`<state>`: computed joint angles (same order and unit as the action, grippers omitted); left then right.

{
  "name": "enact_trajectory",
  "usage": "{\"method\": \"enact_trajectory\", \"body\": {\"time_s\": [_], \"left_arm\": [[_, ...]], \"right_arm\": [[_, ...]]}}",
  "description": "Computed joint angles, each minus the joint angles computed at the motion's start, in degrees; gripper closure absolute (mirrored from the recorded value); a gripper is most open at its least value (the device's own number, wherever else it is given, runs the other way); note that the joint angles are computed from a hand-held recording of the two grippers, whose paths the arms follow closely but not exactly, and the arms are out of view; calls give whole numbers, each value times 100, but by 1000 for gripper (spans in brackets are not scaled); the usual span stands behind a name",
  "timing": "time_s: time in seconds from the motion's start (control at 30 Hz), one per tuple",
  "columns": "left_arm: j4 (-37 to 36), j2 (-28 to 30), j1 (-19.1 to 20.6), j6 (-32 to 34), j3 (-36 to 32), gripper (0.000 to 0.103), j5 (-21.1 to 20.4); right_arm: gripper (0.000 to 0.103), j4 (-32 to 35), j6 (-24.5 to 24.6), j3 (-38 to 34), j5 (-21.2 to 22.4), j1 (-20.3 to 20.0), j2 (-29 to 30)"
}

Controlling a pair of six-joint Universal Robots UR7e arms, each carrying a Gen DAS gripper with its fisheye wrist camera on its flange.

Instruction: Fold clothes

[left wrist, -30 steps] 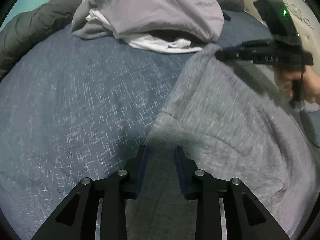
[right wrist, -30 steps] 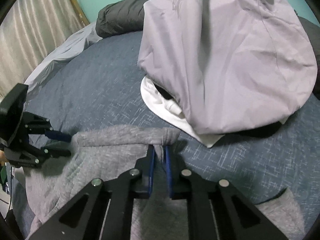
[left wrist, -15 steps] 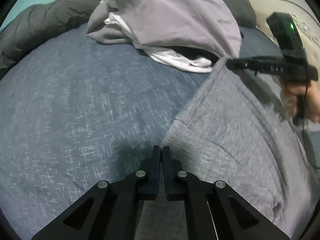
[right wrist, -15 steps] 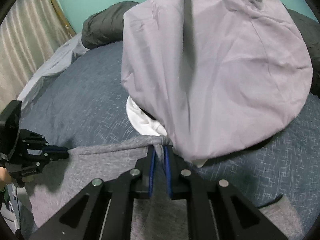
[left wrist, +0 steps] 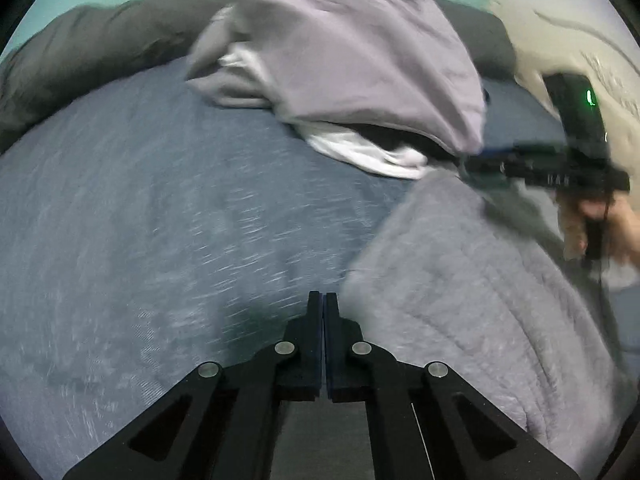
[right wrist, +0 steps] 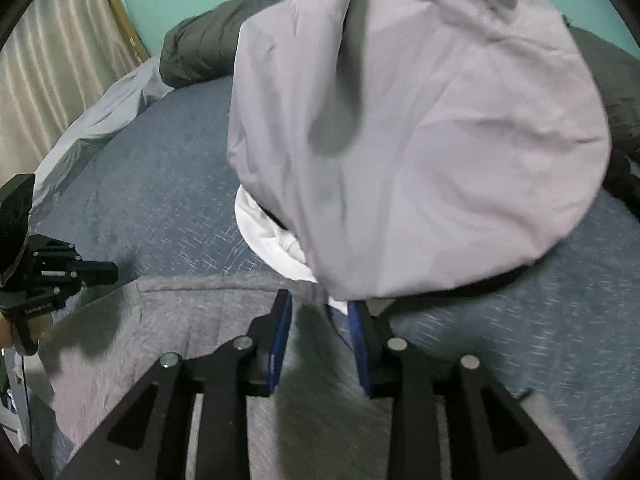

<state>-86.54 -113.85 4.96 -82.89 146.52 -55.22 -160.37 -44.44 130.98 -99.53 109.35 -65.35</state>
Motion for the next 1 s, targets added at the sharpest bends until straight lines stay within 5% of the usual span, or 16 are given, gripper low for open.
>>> {"method": "enact_trajectory", "body": {"time_s": [0.13,0.27,0.3,0.37,0.6,0.8,0.87,1.0], "left_arm": [[-972,373,412,508,131,88,-19],[-1415,446,585,646,236,88,-60],[-1423,439,604,640,243,90,-66],[-1327,414,618,577,232,100,-38],[-697,408,576,223,65,101,155],[-846,600,699,330,36,101,79],[-925,670,732,328,27,100,106],[-794,647,660,210,-12,99,98]], "right_arm": [[72,179,-85,40,48,-101,-75],[72,24,-147,137,-51,-91,111],[73,-188,-155,176,-178,-52,223],[92,-383,-103,193,-288,-37,379],[98,-1034,-89,197,-331,221,695],[84,295,-213,-92,-176,-65,29],[72,628,-351,-186,-79,-276,-408],[68,760,-622,-370,-615,-557,-874]]}}
